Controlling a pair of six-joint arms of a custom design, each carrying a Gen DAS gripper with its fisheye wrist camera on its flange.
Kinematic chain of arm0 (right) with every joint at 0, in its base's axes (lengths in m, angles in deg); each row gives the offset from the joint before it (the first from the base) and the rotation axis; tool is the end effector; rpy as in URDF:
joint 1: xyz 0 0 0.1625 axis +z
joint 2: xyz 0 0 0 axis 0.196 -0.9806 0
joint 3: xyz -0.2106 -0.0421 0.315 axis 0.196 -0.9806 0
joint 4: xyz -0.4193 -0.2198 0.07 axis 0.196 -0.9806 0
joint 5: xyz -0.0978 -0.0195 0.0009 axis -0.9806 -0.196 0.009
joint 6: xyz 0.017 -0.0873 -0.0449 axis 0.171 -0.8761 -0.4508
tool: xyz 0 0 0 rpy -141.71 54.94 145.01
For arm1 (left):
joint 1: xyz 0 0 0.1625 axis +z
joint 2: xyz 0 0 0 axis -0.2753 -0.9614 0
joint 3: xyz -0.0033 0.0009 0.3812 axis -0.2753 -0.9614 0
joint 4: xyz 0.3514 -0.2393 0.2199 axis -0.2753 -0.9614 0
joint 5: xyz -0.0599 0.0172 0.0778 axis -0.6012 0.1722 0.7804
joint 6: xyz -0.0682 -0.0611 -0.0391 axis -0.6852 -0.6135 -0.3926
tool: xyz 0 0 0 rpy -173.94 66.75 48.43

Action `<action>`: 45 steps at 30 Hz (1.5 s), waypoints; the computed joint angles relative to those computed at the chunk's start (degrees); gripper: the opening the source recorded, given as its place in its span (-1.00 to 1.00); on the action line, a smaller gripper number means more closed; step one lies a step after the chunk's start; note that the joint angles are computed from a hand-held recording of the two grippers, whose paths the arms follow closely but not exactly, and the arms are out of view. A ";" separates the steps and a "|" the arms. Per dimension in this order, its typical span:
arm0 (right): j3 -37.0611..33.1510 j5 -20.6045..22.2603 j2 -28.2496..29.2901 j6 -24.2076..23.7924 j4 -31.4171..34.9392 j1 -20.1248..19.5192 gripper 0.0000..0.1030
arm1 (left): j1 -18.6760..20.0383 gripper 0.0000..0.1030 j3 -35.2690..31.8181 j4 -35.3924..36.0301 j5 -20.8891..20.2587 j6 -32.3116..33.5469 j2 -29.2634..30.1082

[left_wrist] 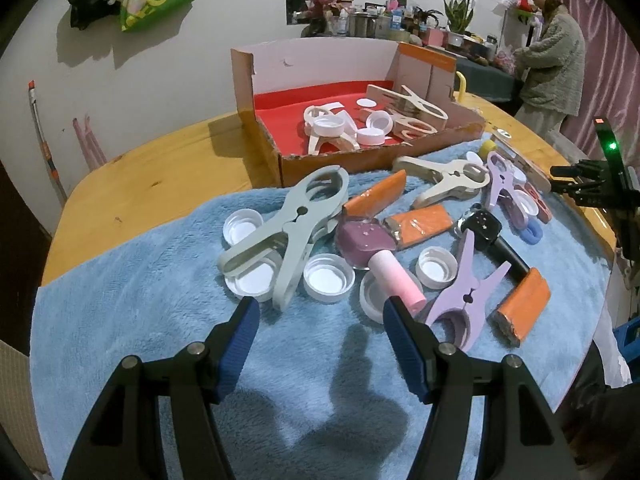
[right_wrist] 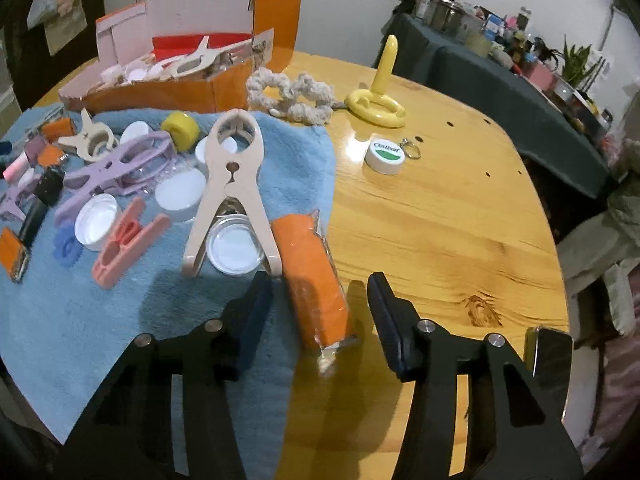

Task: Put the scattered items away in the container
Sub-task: 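Lower the right gripper onto the orange wrapped block beside the towel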

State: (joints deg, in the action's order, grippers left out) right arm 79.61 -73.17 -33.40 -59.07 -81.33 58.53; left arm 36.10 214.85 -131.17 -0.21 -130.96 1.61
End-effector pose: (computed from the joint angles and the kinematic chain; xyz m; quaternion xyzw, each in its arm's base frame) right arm -0.0665 -0.5178 0.2426 0.4645 -0.8274 0.1271 0.2892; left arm -0.1676 -0.2857 0.0189 0.0830 0.8686 -0.3139 0.3743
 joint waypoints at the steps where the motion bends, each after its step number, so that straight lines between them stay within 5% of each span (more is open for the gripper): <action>1: -0.29 0.22 0.00 0.03 0.77 -0.03 -0.20 | 0.08 0.30 -0.11 -0.19 0.00 0.07 0.17; 10: -3.46 0.37 0.09 4.25 9.73 -0.19 -0.51 | 0.08 0.30 -1.32 -3.14 -0.16 1.27 3.09; 21: -2.14 4.14 -1.88 4.10 9.13 -1.54 -0.73 | -3.31 0.30 -0.82 2.51 -0.99 -3.32 -0.44; 25: -2.23 5.56 -2.36 4.84 9.62 -1.81 -0.73 | -5.12 0.30 -1.31 -6.98 -2.50 4.63 2.92; 34: -1.88 7.39 -3.77 5.02 11.24 -2.29 -0.73 | -5.44 0.30 -9.47 -28.84 -4.33 31.55 25.42; 45: -3.46 5.95 -2.08 5.71 11.52 -2.30 -0.73 | -1.97 0.30 -12.49 -37.49 -7.49 43.77 30.95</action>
